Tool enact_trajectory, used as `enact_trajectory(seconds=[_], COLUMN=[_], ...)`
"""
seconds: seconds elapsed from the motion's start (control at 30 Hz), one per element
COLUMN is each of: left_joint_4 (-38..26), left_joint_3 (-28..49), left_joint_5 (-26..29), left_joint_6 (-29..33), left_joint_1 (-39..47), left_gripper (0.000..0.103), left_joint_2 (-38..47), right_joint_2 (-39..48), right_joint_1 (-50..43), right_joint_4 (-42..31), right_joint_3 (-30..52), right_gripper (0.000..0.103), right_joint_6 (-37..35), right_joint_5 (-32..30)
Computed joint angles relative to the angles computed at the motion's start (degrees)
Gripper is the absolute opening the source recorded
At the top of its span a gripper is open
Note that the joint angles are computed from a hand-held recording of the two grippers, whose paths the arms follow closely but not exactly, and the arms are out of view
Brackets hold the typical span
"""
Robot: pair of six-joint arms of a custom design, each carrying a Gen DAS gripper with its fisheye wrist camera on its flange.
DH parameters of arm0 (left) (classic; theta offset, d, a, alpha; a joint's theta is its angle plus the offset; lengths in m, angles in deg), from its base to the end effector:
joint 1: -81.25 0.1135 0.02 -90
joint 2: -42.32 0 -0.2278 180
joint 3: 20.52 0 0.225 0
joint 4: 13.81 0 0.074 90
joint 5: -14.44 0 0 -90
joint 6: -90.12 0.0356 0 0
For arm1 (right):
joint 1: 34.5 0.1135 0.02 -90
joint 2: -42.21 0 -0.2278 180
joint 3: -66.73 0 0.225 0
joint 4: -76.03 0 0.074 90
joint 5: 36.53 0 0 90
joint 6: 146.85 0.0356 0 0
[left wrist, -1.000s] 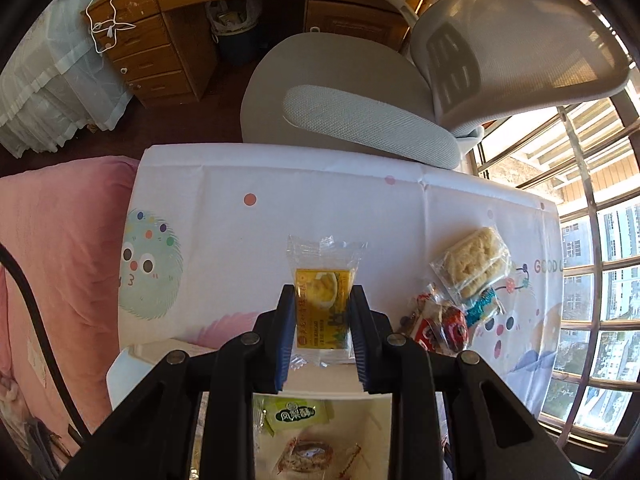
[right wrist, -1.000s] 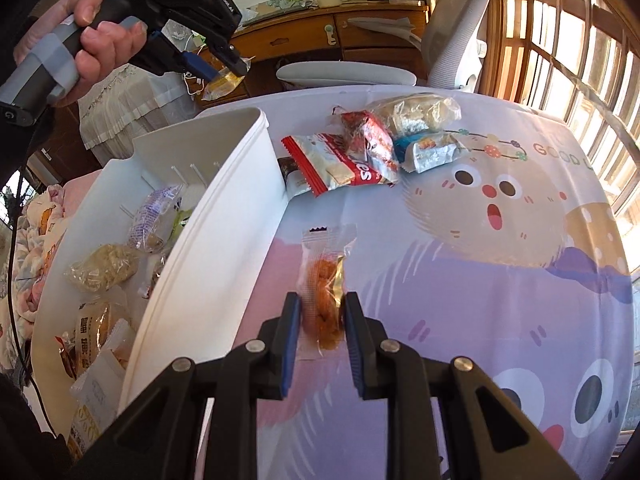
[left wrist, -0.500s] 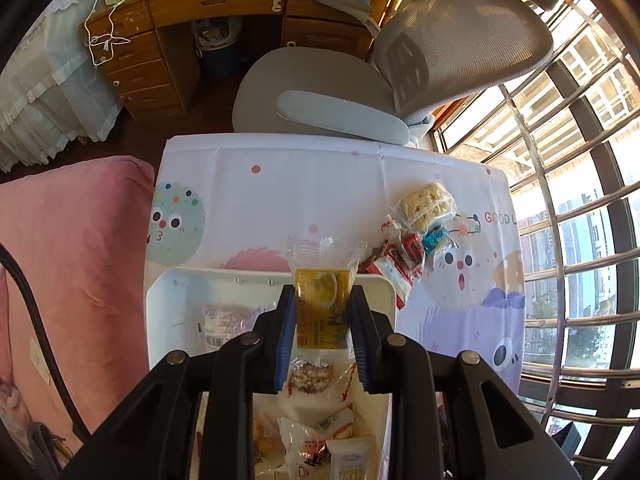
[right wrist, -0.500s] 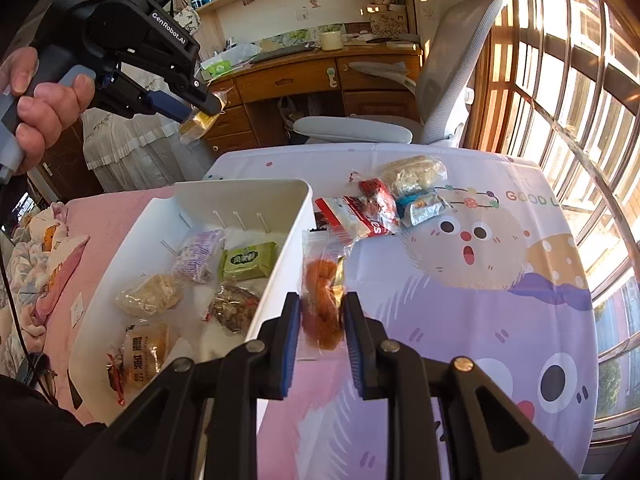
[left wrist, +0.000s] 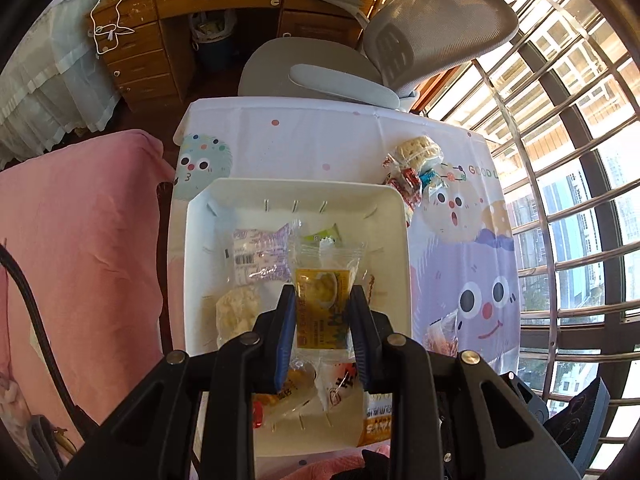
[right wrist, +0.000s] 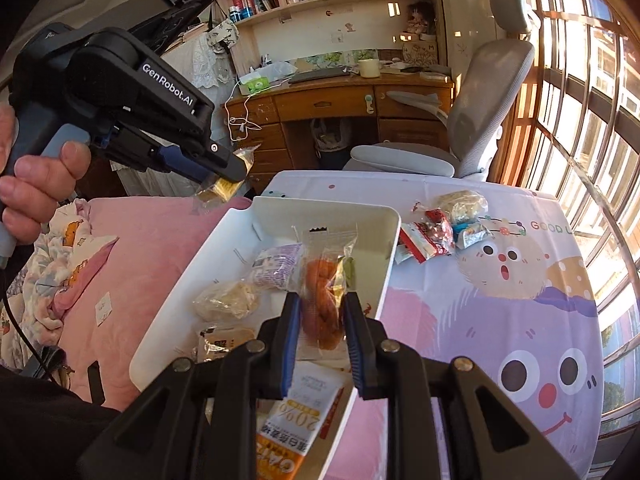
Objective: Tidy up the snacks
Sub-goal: 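Carry the yellow candy and jerky pack over the white tray and release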
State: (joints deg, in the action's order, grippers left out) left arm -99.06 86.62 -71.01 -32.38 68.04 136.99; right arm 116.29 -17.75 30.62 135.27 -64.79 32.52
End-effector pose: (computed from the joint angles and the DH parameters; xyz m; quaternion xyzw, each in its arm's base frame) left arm 0.2823 -0.0692 0.2845 -0.1597 0.9750 -0.0943 0.1226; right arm 0.2348 0.0840 0.2276 -0.2575 0.8924 0.1961 0.3145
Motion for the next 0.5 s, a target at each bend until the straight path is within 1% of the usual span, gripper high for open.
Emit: enact_trajectory(seconds=[0.13, 0.4, 0.43, 0.47, 0.5], left_joint_4=[0.6, -1.2, -1.3, -1.3, -1.7], left_joint_3=[-8.2, -18.1, -19.0, -19.9, -20.4], left_joint_5=[0.4, 1.2, 1.2, 1.1, 0.8], left_joint_6=[0.8, 2.6, 2.7, 2.8, 2.7], left_joint_1=[-0.1, 0.0, -0.1, -0.3, -0.7], left_gripper=[0.024, 0.024, 0.026, 0.033, 0.044], left_joint_2=[-8.0, -18.8, -19.8, -20.7, -21.1], right_joint_2=[-4.0, -11.0, -11.6, -11.9, -12.0], right_joint_1=[3.6, 11.4, 12.3, 13.2, 13.8], right_joint_4=[-0.7, -2.5, -2.8, -3.1, -3.7], right_joint_3=[-2.0, -5.3, -5.7, -6.0, -6.0], right_gripper=[0.022, 0.022, 0.023, 0.023, 0.026], right_joint_6=[3.4, 11.0, 12.2, 13.4, 14.4], right_joint_5=[2.2, 8.3, 9.2, 9.9, 9.9])
